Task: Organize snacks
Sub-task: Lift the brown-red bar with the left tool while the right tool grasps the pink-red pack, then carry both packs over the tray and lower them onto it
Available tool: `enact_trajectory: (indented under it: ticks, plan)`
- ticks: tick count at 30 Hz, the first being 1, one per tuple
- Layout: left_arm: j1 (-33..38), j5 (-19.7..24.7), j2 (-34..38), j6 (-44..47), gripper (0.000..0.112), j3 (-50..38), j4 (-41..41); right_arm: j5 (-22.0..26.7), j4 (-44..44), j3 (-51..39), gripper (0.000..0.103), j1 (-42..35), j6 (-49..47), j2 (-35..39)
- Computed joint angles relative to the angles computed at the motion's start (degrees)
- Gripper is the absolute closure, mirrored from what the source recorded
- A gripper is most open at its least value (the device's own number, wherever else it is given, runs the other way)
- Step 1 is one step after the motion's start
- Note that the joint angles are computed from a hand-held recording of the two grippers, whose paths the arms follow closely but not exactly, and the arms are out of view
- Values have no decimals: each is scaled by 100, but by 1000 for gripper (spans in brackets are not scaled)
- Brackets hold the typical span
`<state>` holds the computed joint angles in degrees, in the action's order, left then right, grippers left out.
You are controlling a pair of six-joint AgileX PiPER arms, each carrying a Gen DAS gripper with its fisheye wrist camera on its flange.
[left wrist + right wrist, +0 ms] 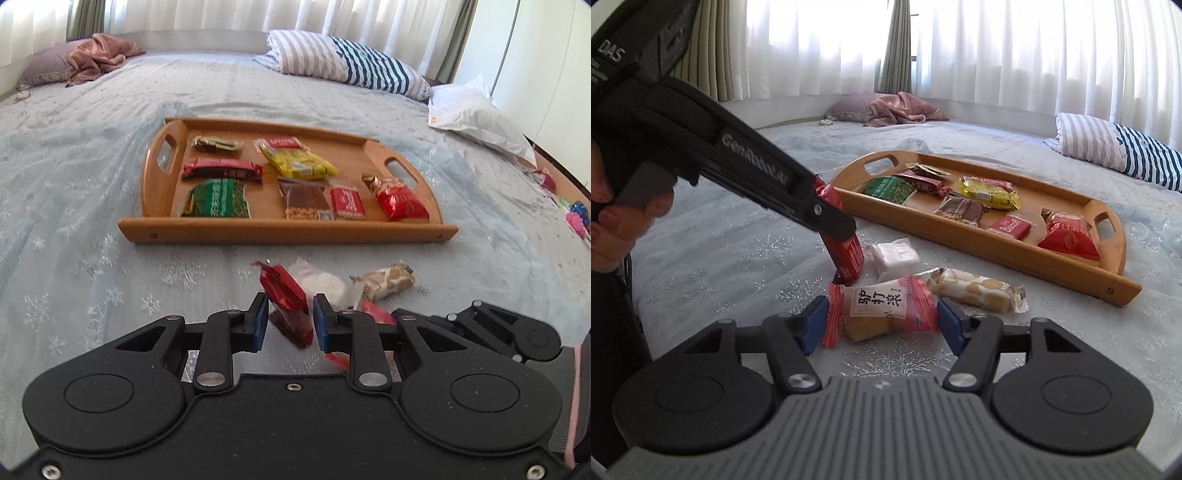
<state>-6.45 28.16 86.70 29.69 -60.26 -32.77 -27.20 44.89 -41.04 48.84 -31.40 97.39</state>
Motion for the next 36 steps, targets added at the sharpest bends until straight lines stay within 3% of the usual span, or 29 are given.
enact_trajectory:
  ticks: [8, 14, 23, 29, 36]
  plan:
    - [96, 19, 241, 416, 95, -29, -645, -408, 545, 267, 44, 276, -224, -225]
    - [-41, -246, -17, 349, 97, -27, -396, -823, 1041, 461, 45, 460, -513, -508]
    - [-159, -131, -17, 342, 97, -484, -308, -1074, 1500, 315, 46, 217, -782, -712]
    - [-196, 291, 365, 363, 97, -1315, -386, -875, 1568, 123, 46, -282, -887, -835]
    - [-312, 1301, 1553, -404, 97, -3394, -11, -84, 1152, -433, 46, -1404, -759, -751]
